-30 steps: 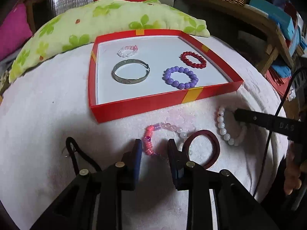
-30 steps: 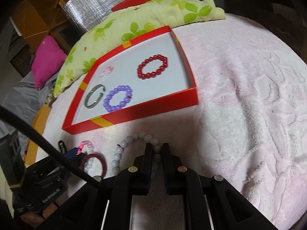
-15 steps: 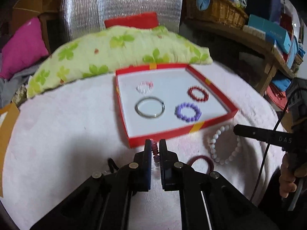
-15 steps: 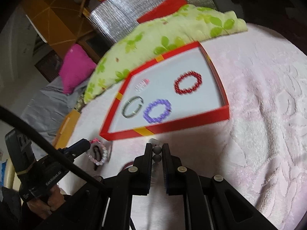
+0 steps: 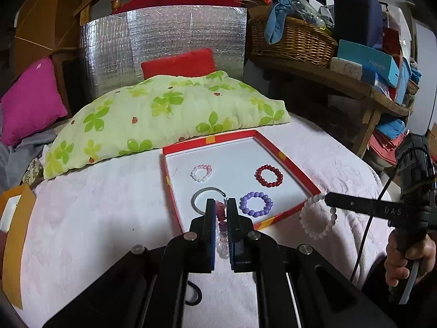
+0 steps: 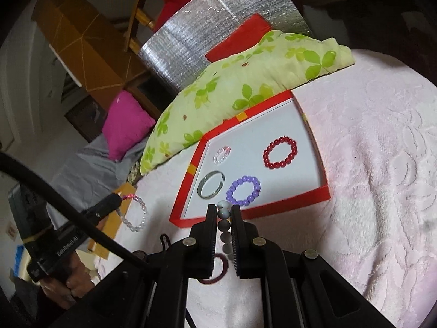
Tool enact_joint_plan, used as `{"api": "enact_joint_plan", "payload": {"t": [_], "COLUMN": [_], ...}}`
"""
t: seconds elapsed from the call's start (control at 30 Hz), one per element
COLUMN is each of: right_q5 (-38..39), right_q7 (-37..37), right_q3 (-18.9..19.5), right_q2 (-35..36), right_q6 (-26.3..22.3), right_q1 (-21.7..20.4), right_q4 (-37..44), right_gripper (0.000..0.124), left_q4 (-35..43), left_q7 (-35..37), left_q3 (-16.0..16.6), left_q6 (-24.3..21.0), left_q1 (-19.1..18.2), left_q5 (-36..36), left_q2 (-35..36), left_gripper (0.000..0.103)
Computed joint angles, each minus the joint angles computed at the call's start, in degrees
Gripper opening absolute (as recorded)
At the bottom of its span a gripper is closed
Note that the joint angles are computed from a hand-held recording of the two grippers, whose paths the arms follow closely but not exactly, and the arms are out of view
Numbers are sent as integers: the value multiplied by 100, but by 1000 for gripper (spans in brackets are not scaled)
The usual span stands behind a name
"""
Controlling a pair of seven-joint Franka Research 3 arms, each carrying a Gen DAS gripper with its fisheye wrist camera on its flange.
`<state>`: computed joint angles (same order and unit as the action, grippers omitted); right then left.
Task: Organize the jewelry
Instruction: 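Carry both held bracelets over the red box with both tools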
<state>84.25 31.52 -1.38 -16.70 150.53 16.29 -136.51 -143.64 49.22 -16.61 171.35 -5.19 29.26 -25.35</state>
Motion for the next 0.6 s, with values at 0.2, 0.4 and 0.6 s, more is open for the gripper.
{"api": "enact_joint_plan", "payload": {"t": [0.2,0.4,0.6], "right_q5": [-139,-304,-576], "right_q7": [347,863,1422], "right_q3": [0,52,231], "right_q2": [335,973,1743], "right_q6": [-14,-338,-631], "right_q1": [-47,-131,-311], "right_q4": [467,1209,2111], "right_gripper": [11,11,11], "left_q4": [294,628,859], "left_q7": [146,233,493], "left_q3": [113,204,384], "left_q6": [-27,83,112], "left_q1": [-103,-175,-391], "left_q5": [-87,-189,-523], "left_q2": [395,821,1212], "left_gripper": [8,8,8]}}
